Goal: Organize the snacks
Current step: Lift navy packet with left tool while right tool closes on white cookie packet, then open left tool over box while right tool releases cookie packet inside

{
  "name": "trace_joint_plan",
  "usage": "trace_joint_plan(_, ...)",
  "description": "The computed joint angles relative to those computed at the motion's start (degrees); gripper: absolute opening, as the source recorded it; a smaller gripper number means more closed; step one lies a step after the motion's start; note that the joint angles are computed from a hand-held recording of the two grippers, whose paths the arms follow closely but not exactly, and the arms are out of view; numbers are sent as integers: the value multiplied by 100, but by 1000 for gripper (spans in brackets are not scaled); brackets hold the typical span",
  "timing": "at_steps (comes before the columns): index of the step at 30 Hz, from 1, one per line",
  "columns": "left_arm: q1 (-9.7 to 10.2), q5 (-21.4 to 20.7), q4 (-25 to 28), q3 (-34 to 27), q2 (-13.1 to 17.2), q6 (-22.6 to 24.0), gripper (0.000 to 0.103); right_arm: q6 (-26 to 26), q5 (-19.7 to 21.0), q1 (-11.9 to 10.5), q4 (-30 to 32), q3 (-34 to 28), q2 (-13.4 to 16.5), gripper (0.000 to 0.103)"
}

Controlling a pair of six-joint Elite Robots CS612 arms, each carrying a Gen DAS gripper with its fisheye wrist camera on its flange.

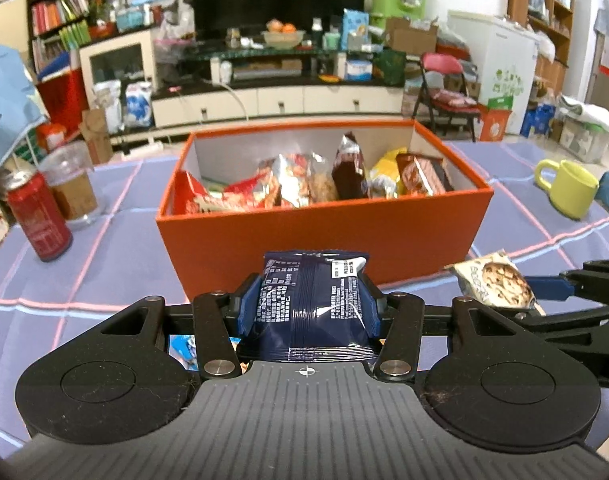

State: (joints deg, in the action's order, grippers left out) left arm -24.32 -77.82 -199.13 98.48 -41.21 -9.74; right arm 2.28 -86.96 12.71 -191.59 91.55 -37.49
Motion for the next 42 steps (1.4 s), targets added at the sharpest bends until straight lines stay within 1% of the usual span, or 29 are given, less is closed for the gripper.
trace_joint_plan(2, -39, 85, -140, 40, -28, 43, 23, 2, -10, 1, -46, 31, -23, 53)
trace_joint_plan(6, -95, 136, -283, 111, -92, 106, 23, 81, -166, 8, 31, 19, -48, 53)
trace_joint_plan(10, -113, 152, -263, 126, -129, 134, 23, 166, -256, 6, 150, 2, -61, 53)
trace_joint_plan(18, -147, 254, -229, 197, -219, 149, 23, 112, -341, 26, 283, 50, -120, 53)
trace_joint_plan(22, -152, 235, -250, 253, -269, 103, 23, 103, -347, 33, 208, 102, -167, 53)
trace_joint_plan(25, -159, 300, -260, 285, -292, 88, 23, 100, -326, 34, 141, 149, -194, 53)
trace_joint_plan(31, -190, 549, -155, 275, -287, 22, 23, 90, -320, 43, 37, 217, -226, 53)
trace_joint_plan(33, -187, 598, -165, 271, -271, 44, 23, 78, -288, 38, 9, 231, -232, 53)
trace_joint_plan(38, -150, 506, -224, 272, -282, -25, 23, 25, -66, 14, -354, 358, -283, 53)
trace_joint_plan(42, -105, 514, -505, 260, -321, -69, 23, -1, 181, -14, -713, 392, -332, 53)
